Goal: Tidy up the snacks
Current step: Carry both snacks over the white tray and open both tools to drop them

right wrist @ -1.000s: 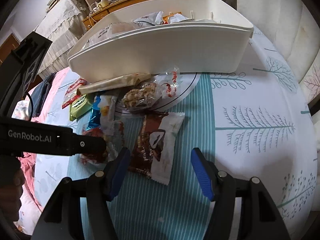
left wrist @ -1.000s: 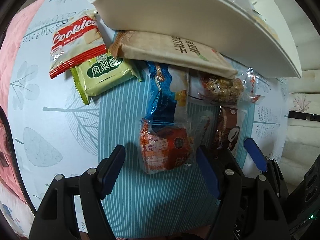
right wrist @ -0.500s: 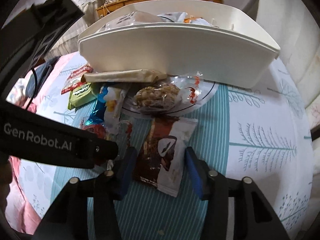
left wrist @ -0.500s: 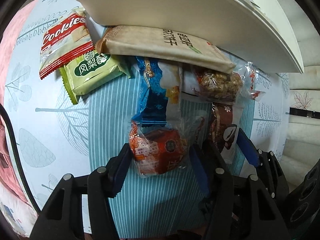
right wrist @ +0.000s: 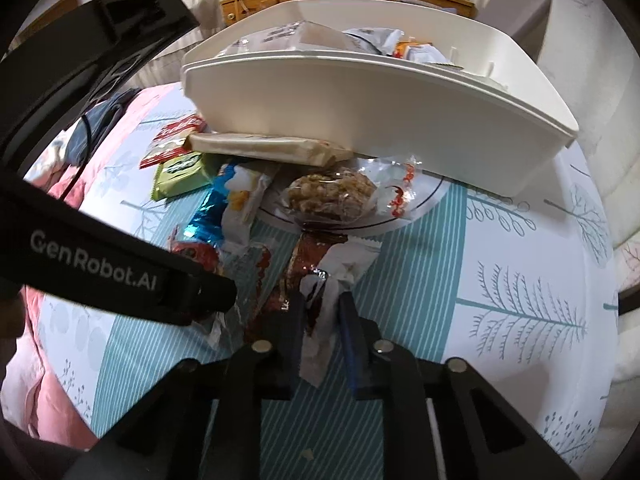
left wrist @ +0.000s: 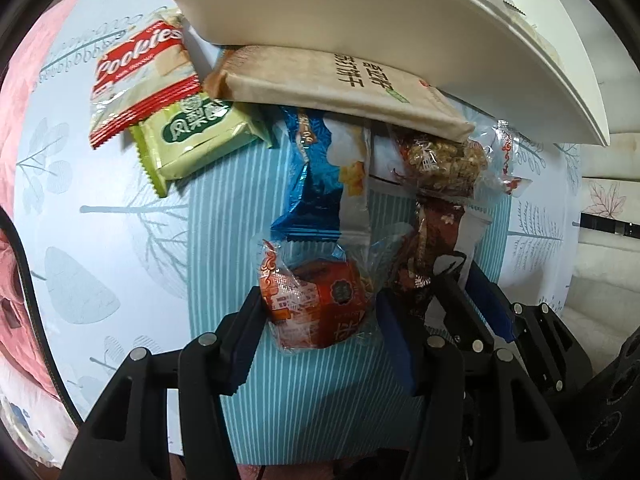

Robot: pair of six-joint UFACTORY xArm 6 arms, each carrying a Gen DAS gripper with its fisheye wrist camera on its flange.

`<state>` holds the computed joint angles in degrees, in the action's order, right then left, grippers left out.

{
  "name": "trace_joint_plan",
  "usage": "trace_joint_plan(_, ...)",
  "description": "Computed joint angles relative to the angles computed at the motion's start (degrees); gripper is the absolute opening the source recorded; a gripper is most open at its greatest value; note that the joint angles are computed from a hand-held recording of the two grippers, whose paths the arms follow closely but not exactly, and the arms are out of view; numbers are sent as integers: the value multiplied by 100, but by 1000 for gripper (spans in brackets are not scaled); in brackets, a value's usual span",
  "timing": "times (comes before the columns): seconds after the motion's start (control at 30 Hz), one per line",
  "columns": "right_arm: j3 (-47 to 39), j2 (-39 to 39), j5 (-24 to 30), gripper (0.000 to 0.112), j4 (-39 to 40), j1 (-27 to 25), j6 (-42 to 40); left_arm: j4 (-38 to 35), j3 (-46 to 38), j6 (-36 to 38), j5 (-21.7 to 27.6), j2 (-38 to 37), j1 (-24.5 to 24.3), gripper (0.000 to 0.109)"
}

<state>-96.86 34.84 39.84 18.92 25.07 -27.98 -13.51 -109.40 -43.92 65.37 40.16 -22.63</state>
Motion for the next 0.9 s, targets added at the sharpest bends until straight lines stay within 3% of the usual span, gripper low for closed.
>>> trace_joint_plan(0.23, -69, -210, 465, 10, 199, -15, -571, -52, 482, 91, 53, -549, 60, 55)
trace_joint_plan(0.5, -154, -519, 702, 8, 503, -103, -1200, 190, 308, 359, 556, -972, 172, 55)
trace_joint_plan(0.9, -1627, -155, 1124, 8, 708, -239, -1756, 704, -2053, 875, 1944, -189, 486, 55)
